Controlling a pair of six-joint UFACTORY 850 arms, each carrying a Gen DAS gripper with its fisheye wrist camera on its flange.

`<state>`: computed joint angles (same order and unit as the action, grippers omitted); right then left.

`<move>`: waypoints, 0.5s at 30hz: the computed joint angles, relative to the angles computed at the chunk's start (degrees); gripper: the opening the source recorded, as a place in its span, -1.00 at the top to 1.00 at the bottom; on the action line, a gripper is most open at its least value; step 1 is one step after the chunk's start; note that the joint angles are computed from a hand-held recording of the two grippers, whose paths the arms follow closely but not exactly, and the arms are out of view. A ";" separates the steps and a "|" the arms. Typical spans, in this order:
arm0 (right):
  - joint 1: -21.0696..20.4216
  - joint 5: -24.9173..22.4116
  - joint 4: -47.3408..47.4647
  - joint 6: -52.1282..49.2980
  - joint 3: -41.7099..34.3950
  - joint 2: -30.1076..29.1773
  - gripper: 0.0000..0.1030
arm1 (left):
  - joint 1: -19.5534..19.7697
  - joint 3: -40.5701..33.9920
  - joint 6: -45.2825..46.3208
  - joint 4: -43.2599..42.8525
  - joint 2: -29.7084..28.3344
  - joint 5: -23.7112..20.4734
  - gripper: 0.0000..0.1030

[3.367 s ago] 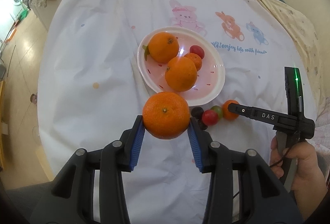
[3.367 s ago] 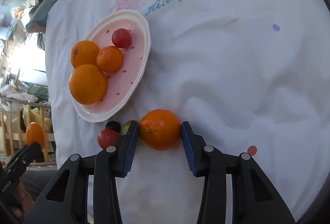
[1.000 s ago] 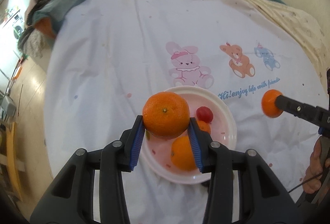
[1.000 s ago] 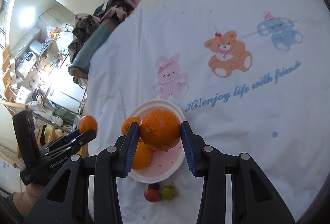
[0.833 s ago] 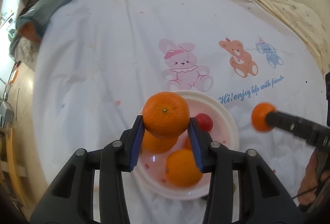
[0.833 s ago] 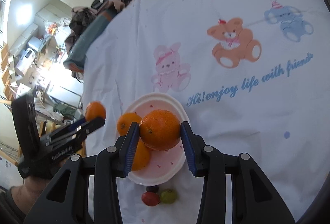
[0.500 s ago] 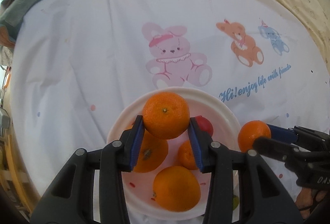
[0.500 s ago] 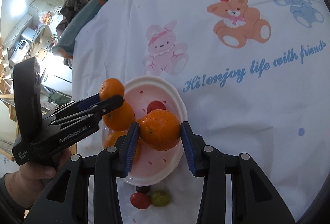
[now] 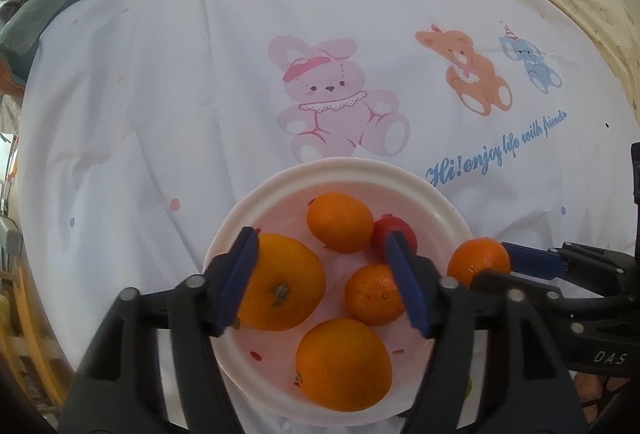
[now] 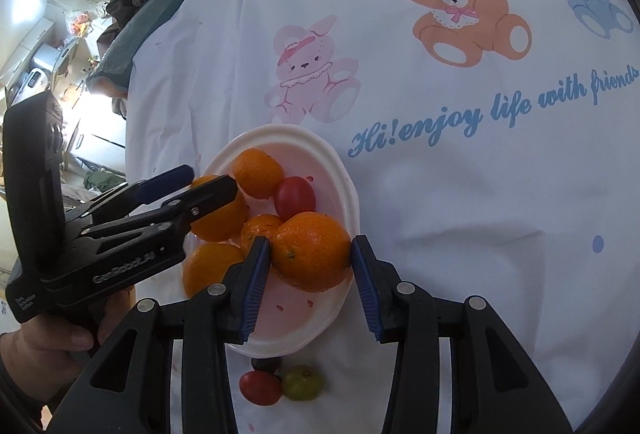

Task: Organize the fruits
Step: 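Carry both mandarins over the plate and open both tools to release, then reach the left tool to a red tomato and grasp it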

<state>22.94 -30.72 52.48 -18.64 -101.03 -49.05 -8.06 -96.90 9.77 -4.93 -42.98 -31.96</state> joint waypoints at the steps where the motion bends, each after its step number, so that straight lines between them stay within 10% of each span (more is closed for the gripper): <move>1: -0.03 -0.26 0.07 0.10 -0.16 -0.18 0.11 | 0.00 0.02 0.13 -0.13 0.01 -0.09 -0.26; 4: -0.07 -0.48 -0.40 1.11 -0.31 -0.33 0.09 | 0.16 0.40 0.21 -0.46 0.39 -0.33 -0.41; 8: -0.21 1.00 0.18 0.89 0.57 0.62 -0.48 | 0.68 1.66 0.31 -1.55 1.69 0.62 -0.52; 15: -0.74 4.47 3.12 -1.66 3.34 3.70 -0.50 | 1.75 3.81 -1.17 -2.14 4.66 1.78 -0.52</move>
<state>22.20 -26.26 55.60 -20.30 -97.69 -45.35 -6.31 -93.09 8.60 -7.07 -38.32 -30.19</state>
